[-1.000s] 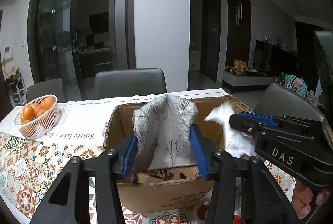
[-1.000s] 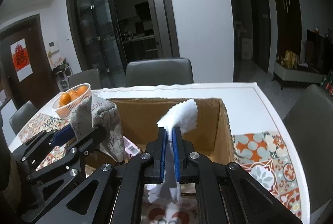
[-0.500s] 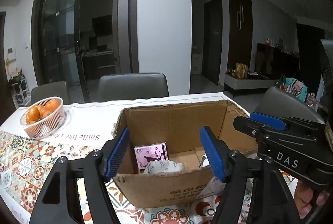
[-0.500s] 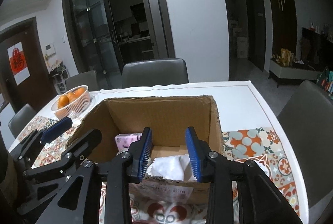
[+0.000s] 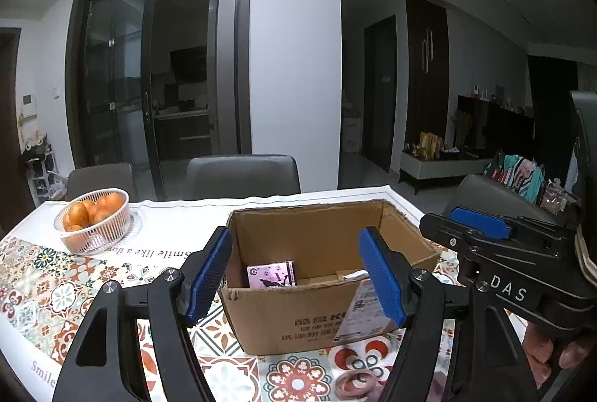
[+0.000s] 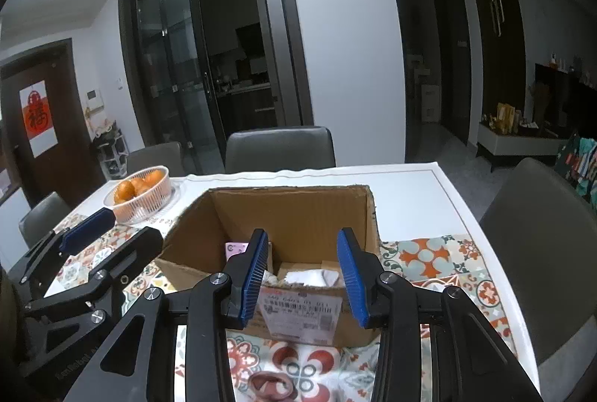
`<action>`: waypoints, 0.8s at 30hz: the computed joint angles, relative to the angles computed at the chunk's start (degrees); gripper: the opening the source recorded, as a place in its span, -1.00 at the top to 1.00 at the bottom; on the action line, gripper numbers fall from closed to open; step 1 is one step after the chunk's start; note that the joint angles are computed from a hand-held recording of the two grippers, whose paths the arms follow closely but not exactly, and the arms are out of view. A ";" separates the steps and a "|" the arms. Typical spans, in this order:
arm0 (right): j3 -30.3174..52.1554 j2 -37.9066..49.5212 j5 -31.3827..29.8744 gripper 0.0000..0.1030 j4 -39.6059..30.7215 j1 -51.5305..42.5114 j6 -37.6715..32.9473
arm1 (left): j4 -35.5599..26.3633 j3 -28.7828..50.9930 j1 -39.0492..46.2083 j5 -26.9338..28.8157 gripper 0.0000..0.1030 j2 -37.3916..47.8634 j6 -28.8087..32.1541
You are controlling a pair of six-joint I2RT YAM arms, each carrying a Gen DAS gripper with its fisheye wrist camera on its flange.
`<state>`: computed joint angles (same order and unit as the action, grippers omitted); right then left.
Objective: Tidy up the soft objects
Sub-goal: 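Open the left gripper releasing the pouch while the right gripper releases the cloth into the box, then move both grippers back down toward the pink wristbands and mauve towel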
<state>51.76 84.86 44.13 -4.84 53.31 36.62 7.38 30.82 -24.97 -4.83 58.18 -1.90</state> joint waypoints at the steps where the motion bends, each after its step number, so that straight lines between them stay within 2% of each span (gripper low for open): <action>1: -0.15 -0.68 1.02 0.21 -0.67 0.91 0.40 | -0.78 -0.36 -0.53 -0.58 -0.37 -1.44 0.05; 5: -1.18 -3.36 4.71 0.21 -2.98 4.31 1.86 | -3.85 -1.50 -2.74 -2.90 -0.38 -6.69 -0.15; 7: -1.54 -4.52 6.08 0.12 -4.12 5.76 2.92 | -5.71 -1.85 -3.60 -3.65 -0.39 -9.27 -0.42; 10: -2.07 -6.14 8.95 0.09 -6.28 8.31 4.87 | -8.77 -2.45 -5.22 -5.43 -0.40 -13.39 -0.45; 16: -2.18 -7.83 12.77 0.07 -11.46 12.87 9.74 | -14.90 -3.97 -10.65 -11.46 -0.45 -22.14 -0.07; 24: -1.27 -7.51 16.71 -0.02 -18.36 18.21 17.15 | -21.92 -4.64 -16.52 -16.87 -0.48 -28.73 -2.17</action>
<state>50.49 77.35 60.84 -23.20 71.53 53.78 -14.54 26.18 -41.49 -21.70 29.44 -4.07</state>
